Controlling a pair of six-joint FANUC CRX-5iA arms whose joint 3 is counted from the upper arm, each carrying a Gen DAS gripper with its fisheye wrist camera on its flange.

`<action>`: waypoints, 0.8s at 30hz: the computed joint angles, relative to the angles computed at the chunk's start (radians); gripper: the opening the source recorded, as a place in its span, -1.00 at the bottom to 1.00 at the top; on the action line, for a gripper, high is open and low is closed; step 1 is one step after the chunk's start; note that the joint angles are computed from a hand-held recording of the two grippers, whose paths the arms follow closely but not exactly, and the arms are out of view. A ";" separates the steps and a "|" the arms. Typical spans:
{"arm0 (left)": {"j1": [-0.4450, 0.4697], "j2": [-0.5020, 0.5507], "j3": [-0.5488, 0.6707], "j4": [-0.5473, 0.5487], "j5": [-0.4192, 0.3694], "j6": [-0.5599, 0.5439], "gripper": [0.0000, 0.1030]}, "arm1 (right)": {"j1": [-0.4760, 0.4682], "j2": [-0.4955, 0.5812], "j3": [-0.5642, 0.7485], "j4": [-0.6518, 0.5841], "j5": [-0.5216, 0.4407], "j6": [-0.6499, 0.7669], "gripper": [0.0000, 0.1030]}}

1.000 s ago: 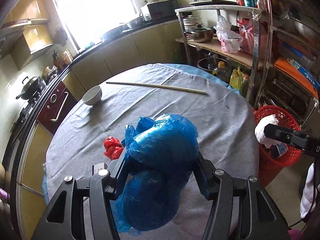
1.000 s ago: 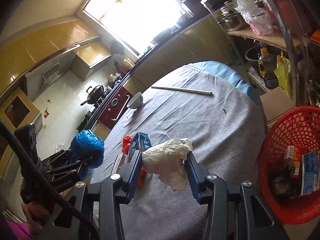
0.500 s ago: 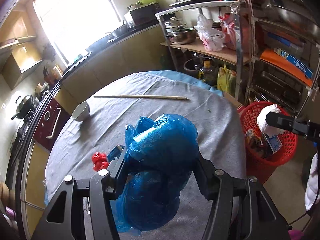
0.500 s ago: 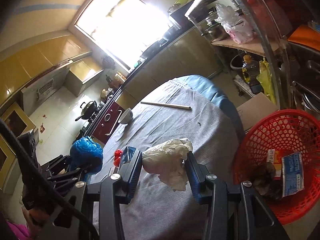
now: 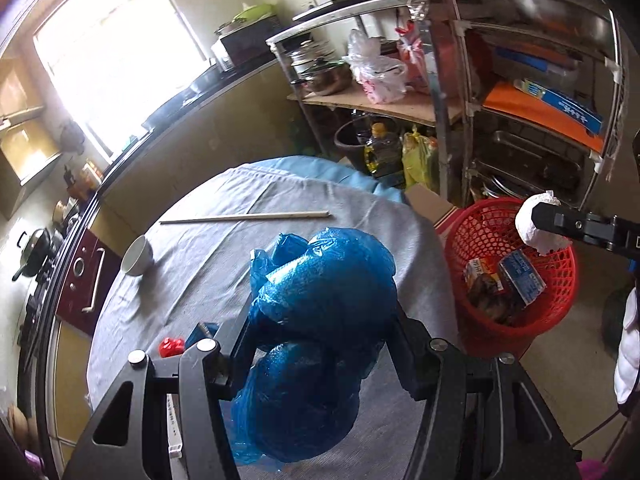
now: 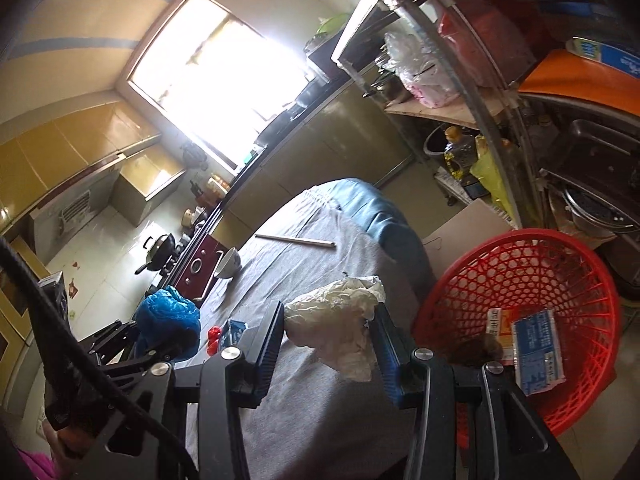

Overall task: Collect trash
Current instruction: 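Carry the blue bag and white tissue toward the red wastebasket, then open both tools to drop the blue bag and tissue into the wastebasket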

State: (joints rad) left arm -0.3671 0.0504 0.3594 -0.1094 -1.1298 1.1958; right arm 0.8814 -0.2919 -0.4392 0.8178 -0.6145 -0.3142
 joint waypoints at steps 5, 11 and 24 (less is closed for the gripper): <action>-0.028 0.019 0.020 -0.009 -0.003 -0.008 0.17 | -0.003 -0.043 -0.039 0.022 -0.035 -0.046 -0.10; -0.070 0.047 0.047 -0.015 -0.006 -0.018 0.17 | -0.001 -0.083 -0.072 0.034 -0.074 -0.092 -0.10; -0.138 0.151 0.113 0.082 -0.011 -0.087 0.17 | 0.016 -0.179 -0.141 0.047 -0.183 -0.166 -0.09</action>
